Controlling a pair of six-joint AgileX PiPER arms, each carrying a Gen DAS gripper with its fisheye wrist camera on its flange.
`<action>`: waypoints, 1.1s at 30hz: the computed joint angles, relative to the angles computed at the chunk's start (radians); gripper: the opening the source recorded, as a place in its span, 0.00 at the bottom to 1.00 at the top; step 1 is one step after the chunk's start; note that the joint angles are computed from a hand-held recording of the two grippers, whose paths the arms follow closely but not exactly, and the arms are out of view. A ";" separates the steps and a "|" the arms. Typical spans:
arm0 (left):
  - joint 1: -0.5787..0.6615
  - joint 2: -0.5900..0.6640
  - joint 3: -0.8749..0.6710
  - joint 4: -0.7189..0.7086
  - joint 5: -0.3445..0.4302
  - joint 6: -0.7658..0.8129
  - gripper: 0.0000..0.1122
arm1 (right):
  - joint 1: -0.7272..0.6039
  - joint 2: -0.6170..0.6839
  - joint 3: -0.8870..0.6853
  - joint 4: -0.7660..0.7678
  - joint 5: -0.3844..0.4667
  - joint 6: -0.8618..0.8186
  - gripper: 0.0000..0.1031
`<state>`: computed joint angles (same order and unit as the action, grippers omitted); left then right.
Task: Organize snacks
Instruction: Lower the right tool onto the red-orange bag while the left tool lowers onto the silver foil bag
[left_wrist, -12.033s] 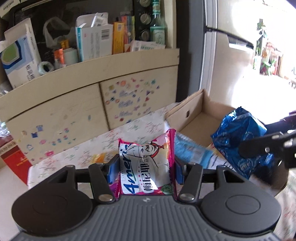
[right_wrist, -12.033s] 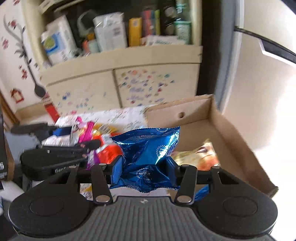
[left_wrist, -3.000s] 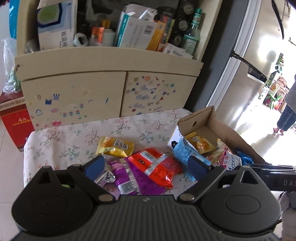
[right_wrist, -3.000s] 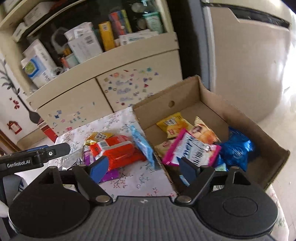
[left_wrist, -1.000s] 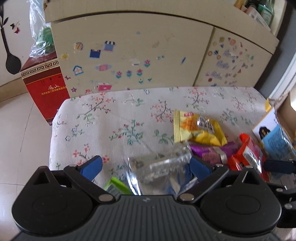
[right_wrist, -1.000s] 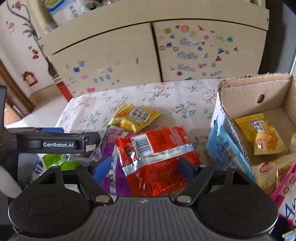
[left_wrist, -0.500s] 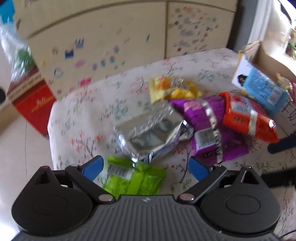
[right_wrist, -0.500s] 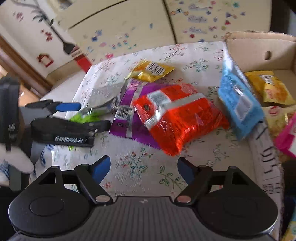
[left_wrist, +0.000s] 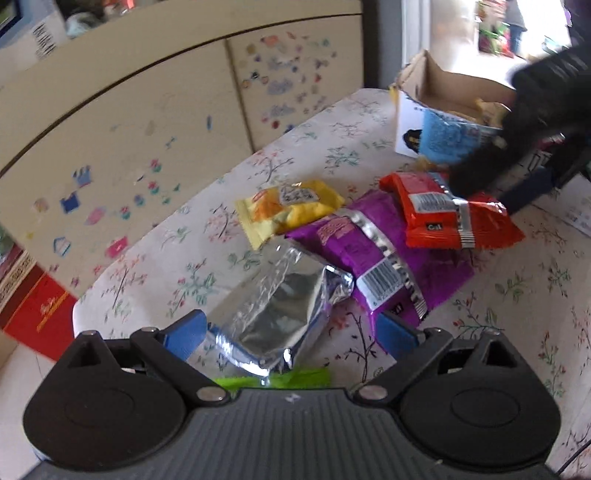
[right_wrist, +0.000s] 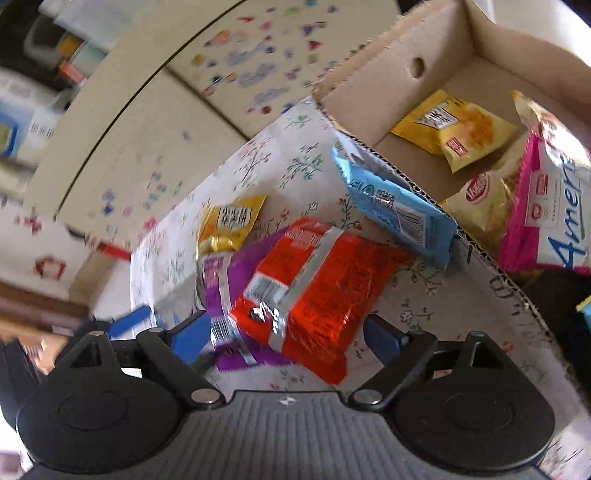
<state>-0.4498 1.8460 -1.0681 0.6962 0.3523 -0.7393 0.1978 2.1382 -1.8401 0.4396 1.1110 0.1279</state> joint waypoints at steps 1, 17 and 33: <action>0.006 0.001 -0.001 -0.008 -0.013 0.017 0.87 | 0.011 0.007 -0.006 -0.014 -0.011 0.026 0.91; 0.106 0.069 -0.083 -0.621 -0.096 0.673 0.90 | 0.055 0.082 -0.093 -0.149 -0.014 0.193 0.92; 0.039 0.033 -0.058 -0.658 -0.011 0.785 0.69 | 0.055 0.053 -0.021 -0.162 -0.065 -0.028 0.71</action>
<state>-0.4105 1.8786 -1.1259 0.0384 0.3412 0.0460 0.2532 2.1913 -1.8614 0.2777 1.0462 0.1003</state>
